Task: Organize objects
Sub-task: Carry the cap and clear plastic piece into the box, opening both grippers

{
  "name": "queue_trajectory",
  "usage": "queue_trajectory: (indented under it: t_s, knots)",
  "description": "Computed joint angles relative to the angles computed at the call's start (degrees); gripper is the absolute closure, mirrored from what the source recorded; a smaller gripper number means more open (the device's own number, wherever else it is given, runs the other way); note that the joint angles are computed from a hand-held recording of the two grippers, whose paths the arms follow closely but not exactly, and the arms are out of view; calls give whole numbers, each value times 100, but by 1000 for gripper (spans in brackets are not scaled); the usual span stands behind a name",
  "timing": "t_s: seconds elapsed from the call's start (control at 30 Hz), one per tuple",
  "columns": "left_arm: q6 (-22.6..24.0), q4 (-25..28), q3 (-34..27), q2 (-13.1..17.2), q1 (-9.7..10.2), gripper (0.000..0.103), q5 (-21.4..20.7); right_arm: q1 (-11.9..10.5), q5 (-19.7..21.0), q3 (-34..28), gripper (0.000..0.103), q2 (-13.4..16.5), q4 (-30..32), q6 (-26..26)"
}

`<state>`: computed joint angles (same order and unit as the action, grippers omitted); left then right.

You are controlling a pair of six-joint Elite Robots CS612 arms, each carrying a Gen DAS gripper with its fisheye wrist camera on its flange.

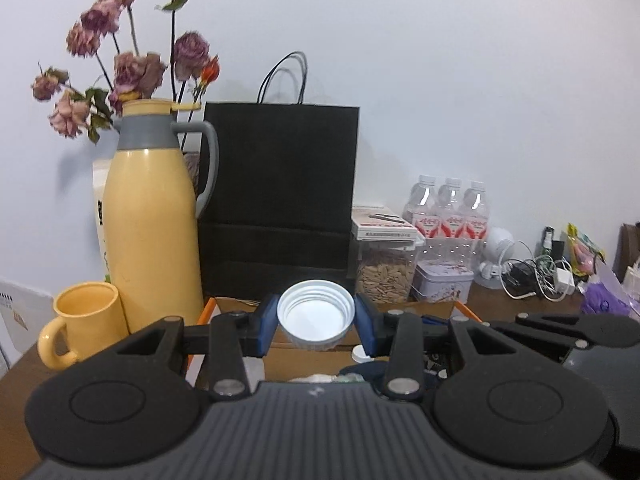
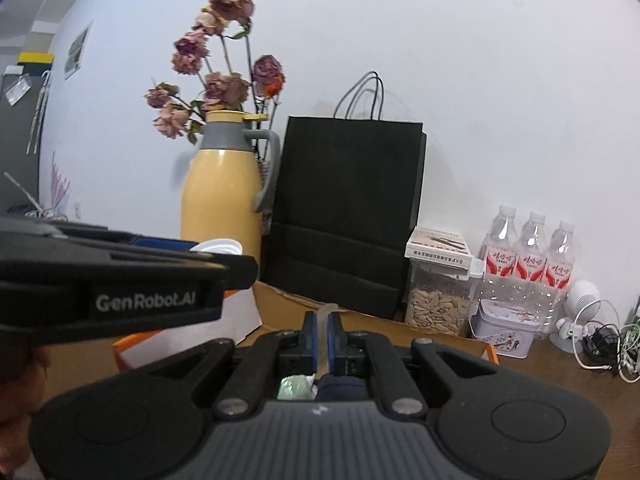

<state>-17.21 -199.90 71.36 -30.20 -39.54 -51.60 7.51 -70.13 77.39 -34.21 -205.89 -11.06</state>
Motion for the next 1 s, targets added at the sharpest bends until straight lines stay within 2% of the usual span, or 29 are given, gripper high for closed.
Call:
queue_trajectory:
  t_s: [0.27,0.57,0.6,0.67,0.7,0.73,0.77,0.8,0.83,0.87,0.9,0.93,1.0]
  knots:
    - [-249,512,-472,262,168,62,-248,-22,-2,-458,99,293,335,244]
    - [-291,762,-548,343,204,61,-346,-41,-73,-543,98,356,807,106]
    - [-272,730,-544,346,201,58,-320,-39,-112,-543,97,355,820,99]
    - [-246,688,-533,344,199,42,-286,-43,-169,-534,93,347,873,102]
    - [-239,658,-530,346,194,24,-243,-49,-190,-528,91,342,893,119]
    - [-212,600,-534,356,183,10,-170,-55,-197,-516,83,336,899,136]
    - [-162,518,-542,373,170,6,-92,-61,-207,-506,77,330,890,164]
    - [-125,464,-556,387,160,0,-28,-67,-216,-497,58,327,872,201]
    - [-111,384,-565,400,149,0,29,-73,-210,-489,35,325,845,235]
    - [-127,345,-571,406,143,0,62,-78,-192,-483,26,324,809,258]
    - [-154,342,-564,401,142,0,66,-80,-185,-479,10,322,778,283]
    - [-169,359,-563,393,145,0,53,-79,-183,-474,2,321,752,298]
    - [-212,384,-552,381,147,0,58,-76,-184,-467,0,313,765,291]
